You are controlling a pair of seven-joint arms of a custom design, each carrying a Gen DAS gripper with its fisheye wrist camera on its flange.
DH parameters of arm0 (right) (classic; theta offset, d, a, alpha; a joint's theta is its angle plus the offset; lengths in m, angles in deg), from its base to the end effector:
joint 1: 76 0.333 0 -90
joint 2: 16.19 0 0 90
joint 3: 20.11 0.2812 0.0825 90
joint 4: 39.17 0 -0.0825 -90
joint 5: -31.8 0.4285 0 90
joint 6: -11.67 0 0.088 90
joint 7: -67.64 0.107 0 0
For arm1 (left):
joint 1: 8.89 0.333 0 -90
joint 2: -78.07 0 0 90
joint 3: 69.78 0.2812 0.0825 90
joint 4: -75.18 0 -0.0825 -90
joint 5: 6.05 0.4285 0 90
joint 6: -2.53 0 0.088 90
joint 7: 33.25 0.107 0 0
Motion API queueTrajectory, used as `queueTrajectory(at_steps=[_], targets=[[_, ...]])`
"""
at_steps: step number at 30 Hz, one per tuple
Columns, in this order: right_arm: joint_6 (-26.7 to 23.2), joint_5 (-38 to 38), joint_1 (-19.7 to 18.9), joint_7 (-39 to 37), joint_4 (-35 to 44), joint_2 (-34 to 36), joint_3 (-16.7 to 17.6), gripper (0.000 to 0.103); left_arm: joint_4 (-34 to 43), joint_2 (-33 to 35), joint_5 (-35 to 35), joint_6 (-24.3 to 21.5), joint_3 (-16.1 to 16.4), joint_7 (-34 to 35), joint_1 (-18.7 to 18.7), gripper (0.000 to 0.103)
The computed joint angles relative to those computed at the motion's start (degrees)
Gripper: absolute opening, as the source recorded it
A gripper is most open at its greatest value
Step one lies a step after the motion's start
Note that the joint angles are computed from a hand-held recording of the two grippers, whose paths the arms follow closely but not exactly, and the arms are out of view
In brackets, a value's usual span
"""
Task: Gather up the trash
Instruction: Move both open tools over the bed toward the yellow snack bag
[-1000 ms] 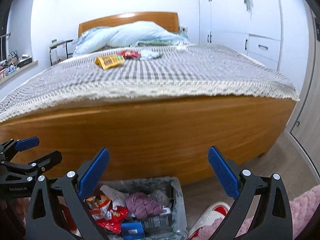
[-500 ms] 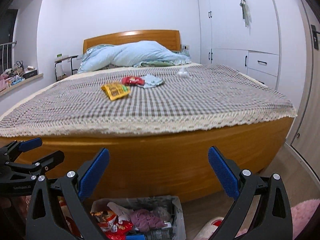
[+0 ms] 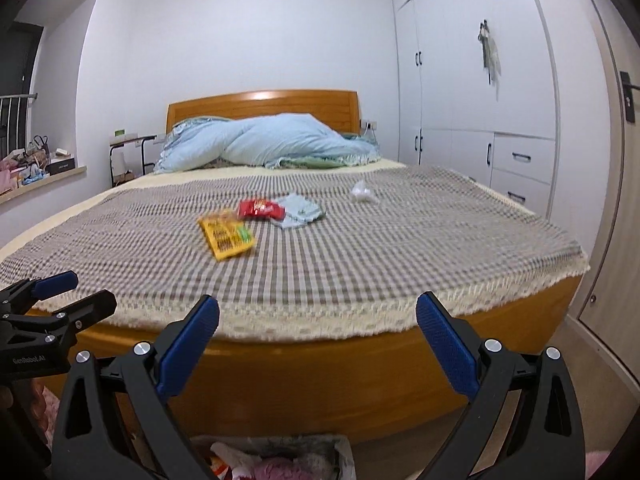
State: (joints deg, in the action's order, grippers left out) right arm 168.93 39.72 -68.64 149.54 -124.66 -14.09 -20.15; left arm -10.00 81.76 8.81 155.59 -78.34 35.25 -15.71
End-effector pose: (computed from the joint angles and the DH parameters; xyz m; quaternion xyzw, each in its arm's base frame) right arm 0.6437 0.0772 0.7564 -0.6290 0.5255 -0.3647 0.4417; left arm 0.6369 -0.1790 0.7314 -0.5825 0.6092 -0.4240 0.3315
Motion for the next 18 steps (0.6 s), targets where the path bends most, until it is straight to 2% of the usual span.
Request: queueTrajectory(at_steps=[18], targets=[[0.90, -0.89, -0.77, 0.49, 15.12, 9.91, 0.50, 0.095, 18.54, 11.40, 4.51, -3.40, 1.75, 0.08, -3.68, 0.095]])
